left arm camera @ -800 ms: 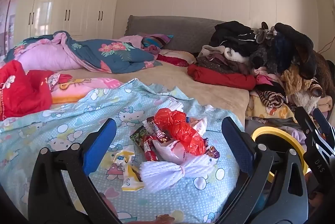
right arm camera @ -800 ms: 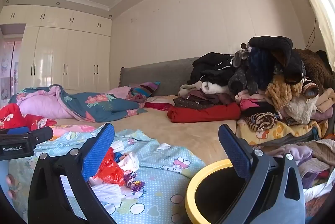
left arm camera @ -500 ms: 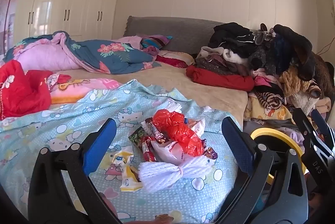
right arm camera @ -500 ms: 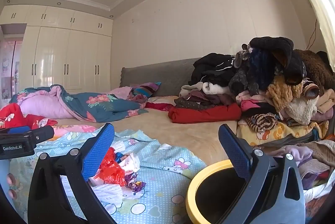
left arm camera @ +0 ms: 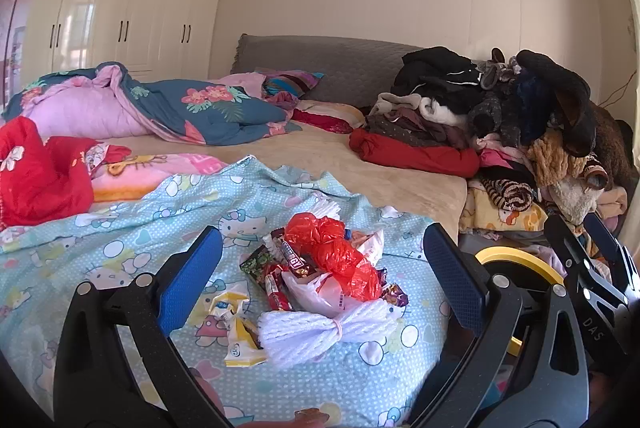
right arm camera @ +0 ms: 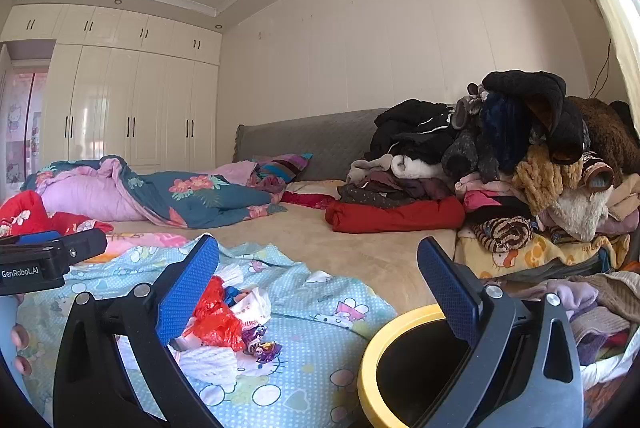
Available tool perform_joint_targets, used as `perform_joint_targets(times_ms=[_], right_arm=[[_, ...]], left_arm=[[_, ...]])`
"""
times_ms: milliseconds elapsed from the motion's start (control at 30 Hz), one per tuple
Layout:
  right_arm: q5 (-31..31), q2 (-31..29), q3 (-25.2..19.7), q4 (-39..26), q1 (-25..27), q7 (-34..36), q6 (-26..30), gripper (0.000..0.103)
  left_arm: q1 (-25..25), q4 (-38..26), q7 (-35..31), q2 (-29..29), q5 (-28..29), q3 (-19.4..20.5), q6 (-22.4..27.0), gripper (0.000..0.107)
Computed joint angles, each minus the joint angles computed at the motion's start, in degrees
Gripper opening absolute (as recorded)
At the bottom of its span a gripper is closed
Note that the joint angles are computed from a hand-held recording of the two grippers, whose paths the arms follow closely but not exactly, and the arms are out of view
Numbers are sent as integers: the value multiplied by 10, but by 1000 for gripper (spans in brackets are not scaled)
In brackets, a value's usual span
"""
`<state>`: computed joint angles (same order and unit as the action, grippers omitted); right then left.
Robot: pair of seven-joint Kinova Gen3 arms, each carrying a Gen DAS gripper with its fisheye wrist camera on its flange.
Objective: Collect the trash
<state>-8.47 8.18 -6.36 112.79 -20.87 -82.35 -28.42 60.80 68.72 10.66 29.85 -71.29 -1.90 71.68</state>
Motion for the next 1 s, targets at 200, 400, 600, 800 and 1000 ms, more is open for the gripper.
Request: perform_joint_targets(times_ms=[200, 400, 600, 800, 1000], right_arm=[[4, -1, 0, -1, 2, -4, 3, 97], [6, -1, 0, -2, 2, -5, 4, 97], [0, 0, 0, 0, -1, -1, 0, 97], [1, 0, -1, 0, 0, -2, -1, 97], [-1, 1, -1, 1, -2, -1, 1, 97]], left_arm=[[0, -4, -4, 1, 2, 0, 1, 92], [1, -3, -1, 1, 1, -1, 1, 92], [2, -4, -2, 2, 1, -1, 1, 92], [1, -5, -3, 1, 2, -1, 1, 92], [2, -9, -6, 3, 4, -1, 3, 92]])
